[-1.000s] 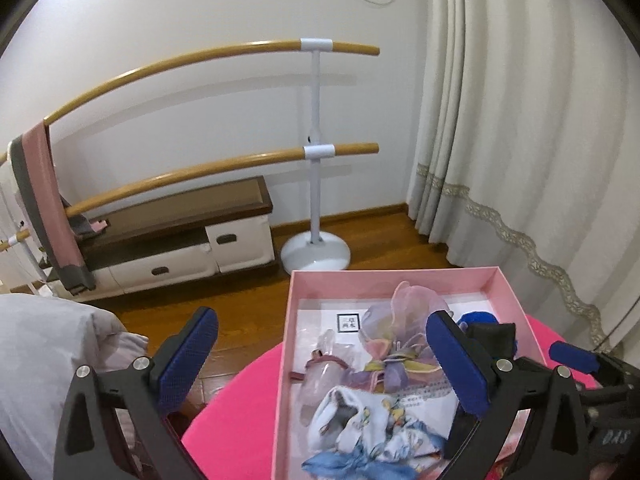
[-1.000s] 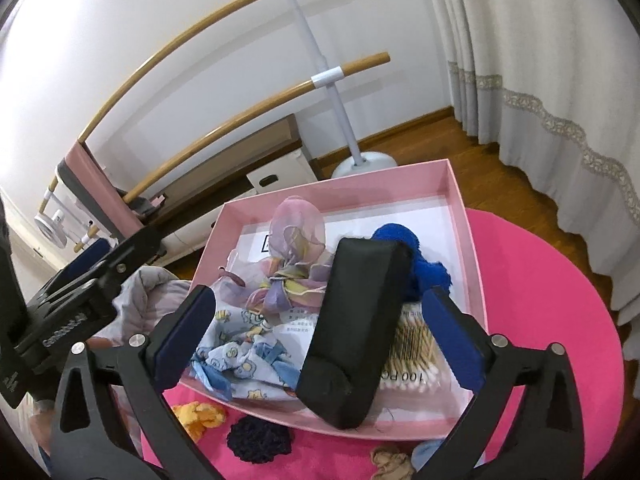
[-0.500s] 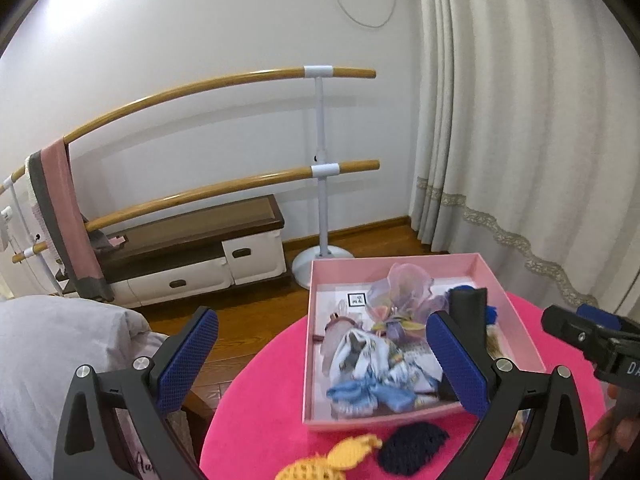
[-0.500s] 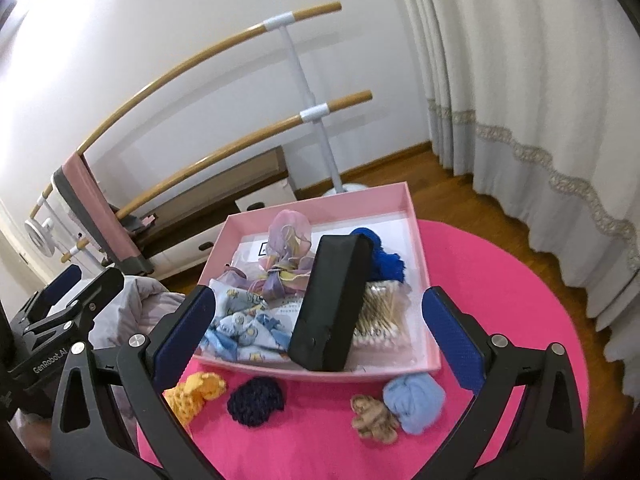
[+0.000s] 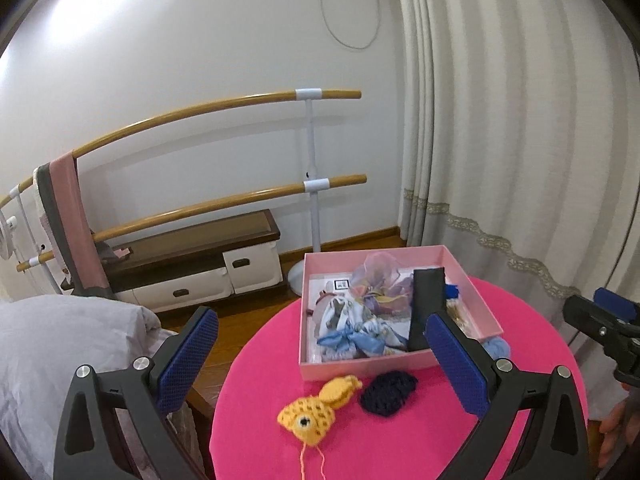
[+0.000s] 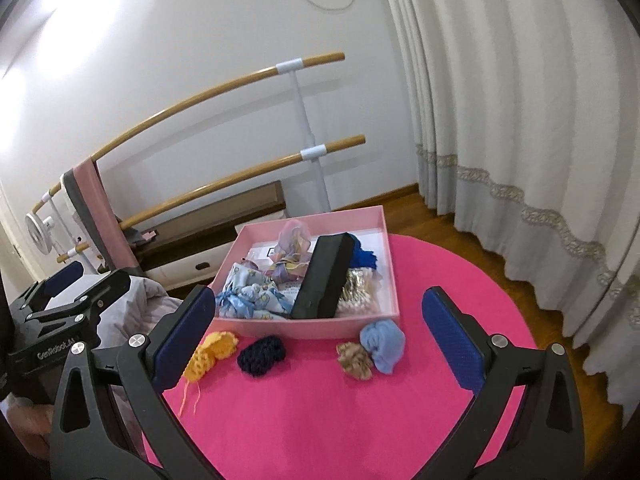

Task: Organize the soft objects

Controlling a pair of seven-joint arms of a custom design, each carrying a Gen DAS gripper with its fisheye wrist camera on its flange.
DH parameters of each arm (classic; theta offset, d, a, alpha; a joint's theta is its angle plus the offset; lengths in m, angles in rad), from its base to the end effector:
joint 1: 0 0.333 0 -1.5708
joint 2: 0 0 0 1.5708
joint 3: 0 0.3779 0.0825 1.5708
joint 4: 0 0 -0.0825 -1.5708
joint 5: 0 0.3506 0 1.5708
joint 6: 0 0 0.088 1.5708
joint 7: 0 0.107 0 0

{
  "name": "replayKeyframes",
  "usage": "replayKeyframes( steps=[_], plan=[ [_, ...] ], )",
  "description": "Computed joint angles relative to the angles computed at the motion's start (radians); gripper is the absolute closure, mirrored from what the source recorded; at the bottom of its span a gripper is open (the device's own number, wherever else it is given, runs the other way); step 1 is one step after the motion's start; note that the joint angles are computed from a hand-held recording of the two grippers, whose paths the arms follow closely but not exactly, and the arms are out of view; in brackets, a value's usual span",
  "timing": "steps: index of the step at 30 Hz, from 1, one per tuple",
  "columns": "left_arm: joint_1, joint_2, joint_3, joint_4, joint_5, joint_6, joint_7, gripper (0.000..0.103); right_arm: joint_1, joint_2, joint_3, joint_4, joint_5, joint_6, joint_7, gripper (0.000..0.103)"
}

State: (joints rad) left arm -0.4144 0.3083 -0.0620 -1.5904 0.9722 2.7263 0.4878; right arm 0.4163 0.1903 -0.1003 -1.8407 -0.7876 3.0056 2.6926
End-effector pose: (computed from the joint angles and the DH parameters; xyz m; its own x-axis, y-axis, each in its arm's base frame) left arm 0.5977 -0.3350 0.6111 -0.1054 -0.9939 -0.0324 -0.5101 0.0820 -0.8562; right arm 0.5822 0.2511 0.5998 0.0550 -0.9747 -0.2168 -0.5452 0.1526 -0.8243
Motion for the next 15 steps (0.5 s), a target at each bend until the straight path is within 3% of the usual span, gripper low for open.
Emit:
replayKeyframes(
  steps=[2, 6, 15],
  plan=[
    [-0.006, -0.040, 0.003, -0.049, 0.024, 0.007, -0.033, 0.000, 0.035, -0.039, -0.037, -0.034, -0.110, -0.007, 0.099, 0.000],
    [0.007, -0.110, -0.026, -0.125, 0.068, -0.005, -0.090, 0.000, 0.038, -0.099, -0.026, -0.073, -0.305, -0.051, 0.275, 0.000],
    [0.048, -0.241, -0.119, -0.274, 0.201, -0.045, -0.259, 0.000, -0.016, -0.187, 0.101, -0.136, -0.522, -0.170, 0.469, 0.000]
  ],
)
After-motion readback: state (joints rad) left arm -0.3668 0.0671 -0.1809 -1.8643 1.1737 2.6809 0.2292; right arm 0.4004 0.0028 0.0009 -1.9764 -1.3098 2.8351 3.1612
